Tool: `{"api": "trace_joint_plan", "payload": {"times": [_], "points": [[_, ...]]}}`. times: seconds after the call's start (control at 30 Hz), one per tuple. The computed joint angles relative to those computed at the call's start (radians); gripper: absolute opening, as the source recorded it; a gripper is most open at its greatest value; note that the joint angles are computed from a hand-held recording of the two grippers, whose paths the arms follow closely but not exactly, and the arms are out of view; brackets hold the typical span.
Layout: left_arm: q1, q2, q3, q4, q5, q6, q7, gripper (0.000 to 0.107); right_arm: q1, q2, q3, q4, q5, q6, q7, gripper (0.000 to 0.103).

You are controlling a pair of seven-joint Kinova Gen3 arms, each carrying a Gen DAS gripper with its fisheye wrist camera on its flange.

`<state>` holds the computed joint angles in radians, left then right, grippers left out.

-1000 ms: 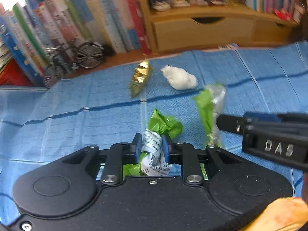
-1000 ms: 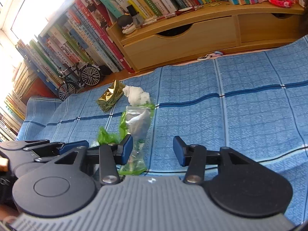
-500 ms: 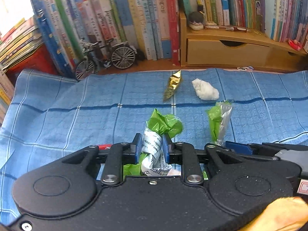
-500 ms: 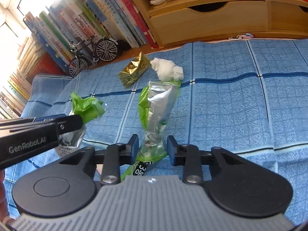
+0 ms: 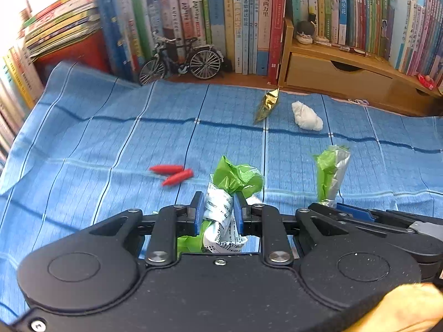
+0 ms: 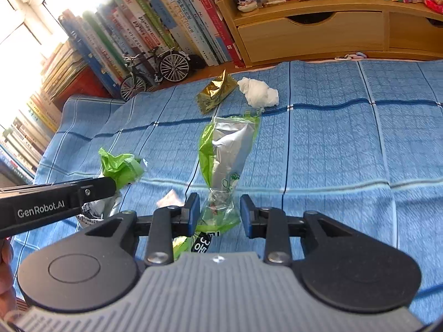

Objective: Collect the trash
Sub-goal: 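Lift and carry the wrapper and plastic bag over the trash bin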

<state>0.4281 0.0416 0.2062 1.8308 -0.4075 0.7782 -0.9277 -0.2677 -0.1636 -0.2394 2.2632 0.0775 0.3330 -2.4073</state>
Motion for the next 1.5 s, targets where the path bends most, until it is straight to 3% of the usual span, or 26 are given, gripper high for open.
{"api": "trace_joint_plan", "payload": {"times": [0.3, 0.63, 1.07, 1.5], "points": [[-0.044, -0.210, 0.060, 0.117, 0.072, 0.040, 0.009, 0.021, 0.023, -0.183, -0.180, -0.008, 0.073, 0.195, -0.172, 0.037], [-0.088, -0.517, 0.104, 0.212, 0.230, 0.162, -0.073, 0.021, 0.035, -0.391, -0.376, -0.088, 0.024, 0.454, -0.270, 0.037], [-0.135, -0.938, 0.047, 0.246, 0.385, 0.514, -0.211, 0.021, 0.125, -0.593, -0.588, -0.256, -0.162, 0.711, -0.255, 0.037], [-0.200, -1.240, -0.077, 0.218, 0.392, 0.898, -0.336, 0.021, 0.249, -0.690, -0.749, -0.364, -0.413, 0.797, -0.171, 0.037]]}}
